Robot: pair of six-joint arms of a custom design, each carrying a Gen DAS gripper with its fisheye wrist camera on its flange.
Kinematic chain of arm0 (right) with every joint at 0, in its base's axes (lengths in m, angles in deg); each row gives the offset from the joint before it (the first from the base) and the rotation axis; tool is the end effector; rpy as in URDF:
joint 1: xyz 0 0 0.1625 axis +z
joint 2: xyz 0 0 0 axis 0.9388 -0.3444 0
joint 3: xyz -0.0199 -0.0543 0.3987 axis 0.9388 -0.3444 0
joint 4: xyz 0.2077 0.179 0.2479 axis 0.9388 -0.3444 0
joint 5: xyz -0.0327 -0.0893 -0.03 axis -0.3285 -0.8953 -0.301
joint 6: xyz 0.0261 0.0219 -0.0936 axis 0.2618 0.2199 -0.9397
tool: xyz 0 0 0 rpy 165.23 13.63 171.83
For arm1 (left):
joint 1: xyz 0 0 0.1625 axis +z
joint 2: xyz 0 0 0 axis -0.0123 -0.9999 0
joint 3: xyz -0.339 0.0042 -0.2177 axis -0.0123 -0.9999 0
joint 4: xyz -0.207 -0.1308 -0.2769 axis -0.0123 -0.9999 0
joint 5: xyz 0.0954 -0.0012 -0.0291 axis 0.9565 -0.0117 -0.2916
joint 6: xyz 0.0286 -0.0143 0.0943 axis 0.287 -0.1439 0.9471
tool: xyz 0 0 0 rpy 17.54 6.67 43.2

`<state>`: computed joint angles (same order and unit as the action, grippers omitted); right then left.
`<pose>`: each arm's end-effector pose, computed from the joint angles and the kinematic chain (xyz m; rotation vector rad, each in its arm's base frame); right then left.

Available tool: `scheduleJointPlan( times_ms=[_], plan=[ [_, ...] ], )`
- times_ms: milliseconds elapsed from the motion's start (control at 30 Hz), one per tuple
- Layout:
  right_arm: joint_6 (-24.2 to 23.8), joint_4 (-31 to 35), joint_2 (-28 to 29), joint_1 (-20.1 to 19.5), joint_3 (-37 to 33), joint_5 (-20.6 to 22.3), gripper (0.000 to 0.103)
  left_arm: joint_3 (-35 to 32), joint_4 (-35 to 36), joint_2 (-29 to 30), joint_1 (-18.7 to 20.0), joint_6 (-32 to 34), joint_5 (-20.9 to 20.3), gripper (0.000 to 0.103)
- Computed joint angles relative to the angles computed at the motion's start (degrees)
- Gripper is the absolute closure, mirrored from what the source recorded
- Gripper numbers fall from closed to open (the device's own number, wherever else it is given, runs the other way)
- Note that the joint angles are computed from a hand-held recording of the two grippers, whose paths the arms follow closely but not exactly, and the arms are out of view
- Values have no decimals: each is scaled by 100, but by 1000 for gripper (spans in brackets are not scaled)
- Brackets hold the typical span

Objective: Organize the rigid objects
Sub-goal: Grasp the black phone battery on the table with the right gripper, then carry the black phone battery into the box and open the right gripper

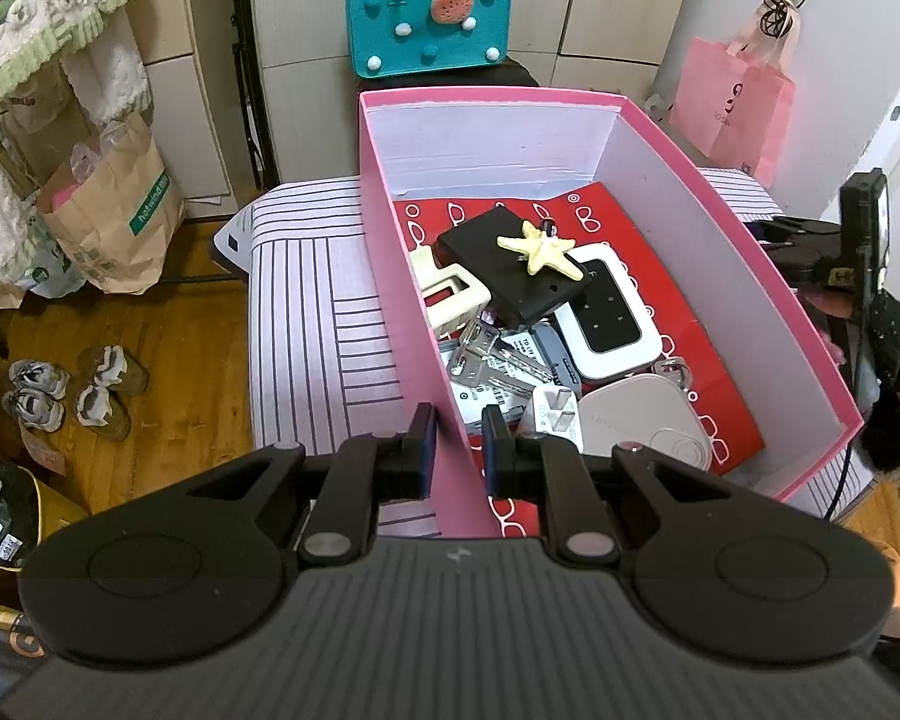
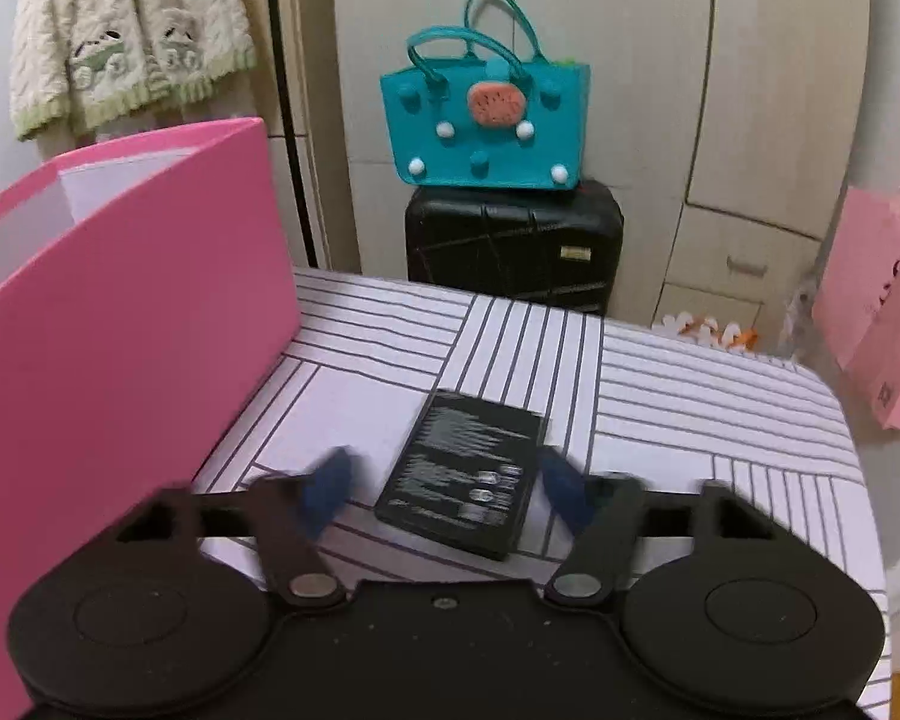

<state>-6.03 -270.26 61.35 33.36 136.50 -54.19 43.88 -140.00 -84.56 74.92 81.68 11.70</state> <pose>0.2096 -0.6136 0.0341 0.1990 -2.1514 1.0341 -0.0321 -0.7273 0.3442 1.1211 2.4917 -0.3347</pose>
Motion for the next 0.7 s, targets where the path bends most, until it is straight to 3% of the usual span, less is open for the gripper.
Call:
scheduleJointPlan(
  times_ms=[100, 300, 500, 700],
  plan=[
    [295, 231, -238, 7, 263, 21, 49, -21, 17, 6, 5, -22, -5, 89],
    [413, 396, -357, 1, 410, 69, 47, 25, -37, -16, 17, 10, -3, 89],
    [378, 592, -370, 55, 357, -63, 49, 67, -46, -38, -4, -10, 57, 89],
    [159, 272, -531, 287, 705, -67, 49, 88, -37, -52, -23, -47, 75, 89]
  ],
)
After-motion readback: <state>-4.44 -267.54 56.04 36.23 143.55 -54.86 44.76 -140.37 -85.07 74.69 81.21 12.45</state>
